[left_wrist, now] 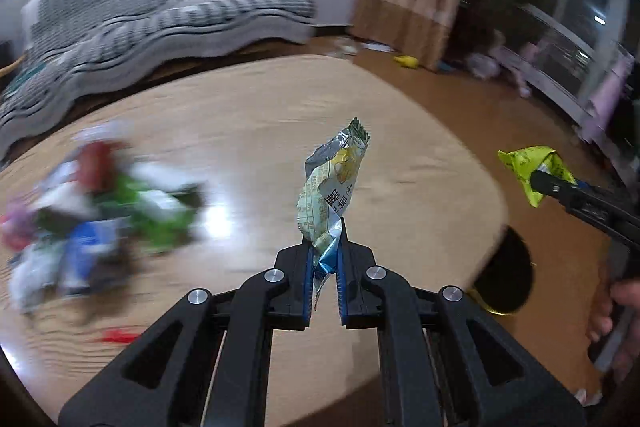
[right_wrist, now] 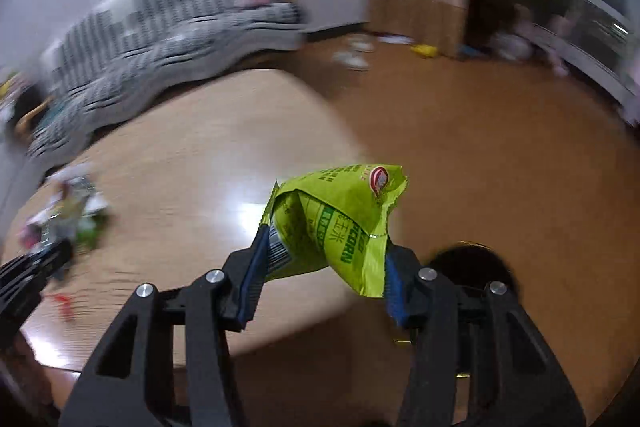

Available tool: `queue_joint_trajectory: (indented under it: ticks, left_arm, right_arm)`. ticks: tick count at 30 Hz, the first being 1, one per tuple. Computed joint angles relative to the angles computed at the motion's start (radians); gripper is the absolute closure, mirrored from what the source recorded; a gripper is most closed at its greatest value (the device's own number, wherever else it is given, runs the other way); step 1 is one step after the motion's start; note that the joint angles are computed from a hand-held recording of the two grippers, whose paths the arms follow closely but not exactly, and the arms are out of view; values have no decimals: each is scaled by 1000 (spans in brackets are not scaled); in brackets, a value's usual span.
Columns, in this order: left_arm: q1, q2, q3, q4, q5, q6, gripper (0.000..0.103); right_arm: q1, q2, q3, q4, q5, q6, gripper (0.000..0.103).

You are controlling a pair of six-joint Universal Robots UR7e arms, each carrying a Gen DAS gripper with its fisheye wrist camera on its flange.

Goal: Collect trash
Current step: 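Carry both items to the black bin and open both tools to drop them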

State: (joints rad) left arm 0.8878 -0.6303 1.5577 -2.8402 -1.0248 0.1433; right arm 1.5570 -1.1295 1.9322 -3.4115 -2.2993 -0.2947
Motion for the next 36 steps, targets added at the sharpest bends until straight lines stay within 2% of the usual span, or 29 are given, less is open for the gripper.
queue_joint_trajectory:
  ticks: [3, 8, 12, 15, 21, 23, 24, 26, 31, 36]
  left_arm:
    - [-35, 83, -37, 12, -55, 6, 95]
    - [-85, 187, -81, 29, -96, 4, 95]
    - [-114, 241, -108, 44, -108, -4, 95]
    - [-122, 259, -128, 61, -114, -11, 95]
    - [-128, 279, -148, 73, -126, -14, 95]
    - [-127, 286, -158, 77, -132, -14, 95]
    - [-126, 290, -162, 81, -138, -16, 95]
    - [-127, 300, -171, 90, -147, -17, 95]
    - [-130, 325, -189, 116, -181, -16, 95]
    - [-136, 376, -241, 166, -269, 11, 94]
  right_arm:
    - [-107, -80, 60, 15, -17, 16, 53]
    - [-284, -183, 132, 128, 50, 83, 53]
    - [-360, -218, 143, 207, 112, 115, 53]
    - [-386, -226, 140, 242, 144, 128, 53]
    - [-388, -232, 138, 247, 165, 130, 52]
    - [-386, -229, 133, 251, 171, 131, 49]
    - [-383, -231, 131, 258, 169, 133, 47]
    - [-380, -238, 132, 264, 167, 137, 24]
    - [-372, -240, 153, 195, 162, 151, 24]
    - [-381, -298, 186, 158, 190, 215, 24]
